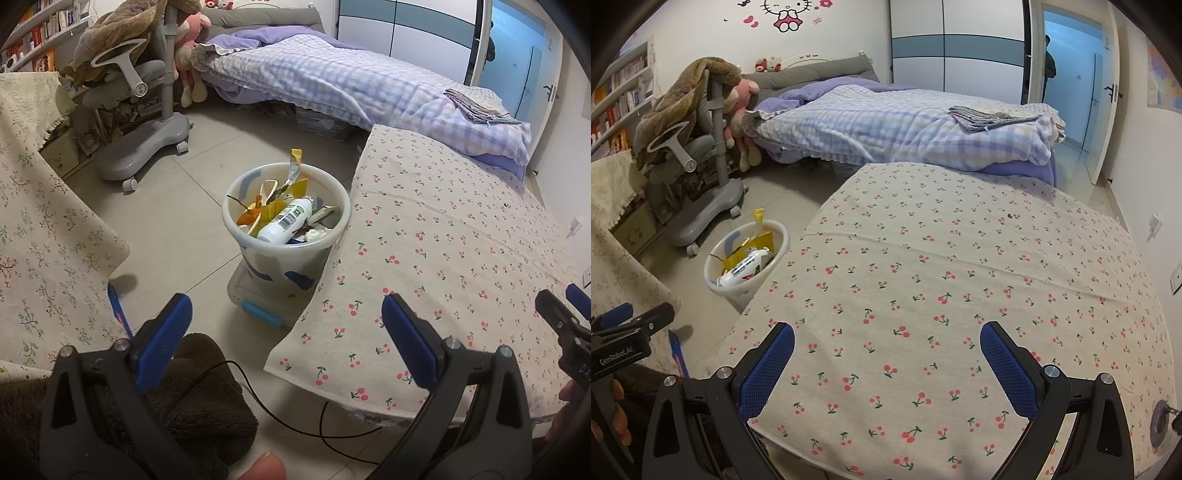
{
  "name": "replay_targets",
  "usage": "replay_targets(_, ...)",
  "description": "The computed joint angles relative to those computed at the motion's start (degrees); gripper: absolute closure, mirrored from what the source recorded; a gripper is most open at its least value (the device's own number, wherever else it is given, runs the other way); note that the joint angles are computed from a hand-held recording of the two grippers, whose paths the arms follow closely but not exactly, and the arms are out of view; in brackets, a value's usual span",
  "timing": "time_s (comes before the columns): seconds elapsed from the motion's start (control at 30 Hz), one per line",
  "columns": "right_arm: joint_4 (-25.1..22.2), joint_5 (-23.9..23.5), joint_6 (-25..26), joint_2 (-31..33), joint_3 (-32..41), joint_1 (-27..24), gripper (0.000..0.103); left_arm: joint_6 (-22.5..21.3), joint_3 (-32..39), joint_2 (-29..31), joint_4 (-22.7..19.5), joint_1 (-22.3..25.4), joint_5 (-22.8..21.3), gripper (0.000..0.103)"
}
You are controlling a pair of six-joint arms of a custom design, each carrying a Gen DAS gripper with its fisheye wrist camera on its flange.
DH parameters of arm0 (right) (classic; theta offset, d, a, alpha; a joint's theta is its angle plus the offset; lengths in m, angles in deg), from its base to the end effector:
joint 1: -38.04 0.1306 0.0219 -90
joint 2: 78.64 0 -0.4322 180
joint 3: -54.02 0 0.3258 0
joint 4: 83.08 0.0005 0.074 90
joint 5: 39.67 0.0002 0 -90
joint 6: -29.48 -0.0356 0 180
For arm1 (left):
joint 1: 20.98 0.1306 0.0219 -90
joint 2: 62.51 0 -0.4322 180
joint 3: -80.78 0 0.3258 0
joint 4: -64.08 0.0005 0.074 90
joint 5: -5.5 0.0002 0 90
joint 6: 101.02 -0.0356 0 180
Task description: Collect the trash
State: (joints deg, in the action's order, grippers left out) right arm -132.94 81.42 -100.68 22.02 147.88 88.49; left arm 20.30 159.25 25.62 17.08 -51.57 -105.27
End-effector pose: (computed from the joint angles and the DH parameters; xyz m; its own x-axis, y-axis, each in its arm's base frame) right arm 0.3219 0.3601 0.4294 -0.7158 0.0005 -0.6983 -0.0235 0.9994 0.0248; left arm 0.3400 -0.1869 0.4182 -0.7745 -0.1068 -0.6235 -0.1107 0.9933 -0.0326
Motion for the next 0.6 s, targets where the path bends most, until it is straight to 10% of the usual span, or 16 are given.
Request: replay_targets(0.6,-0.23,-0.88,-0.30,0.04,-0.01,-0.61,0.001,0.64,0.40,0.43,-0.26,-0.47,0.36,0.001)
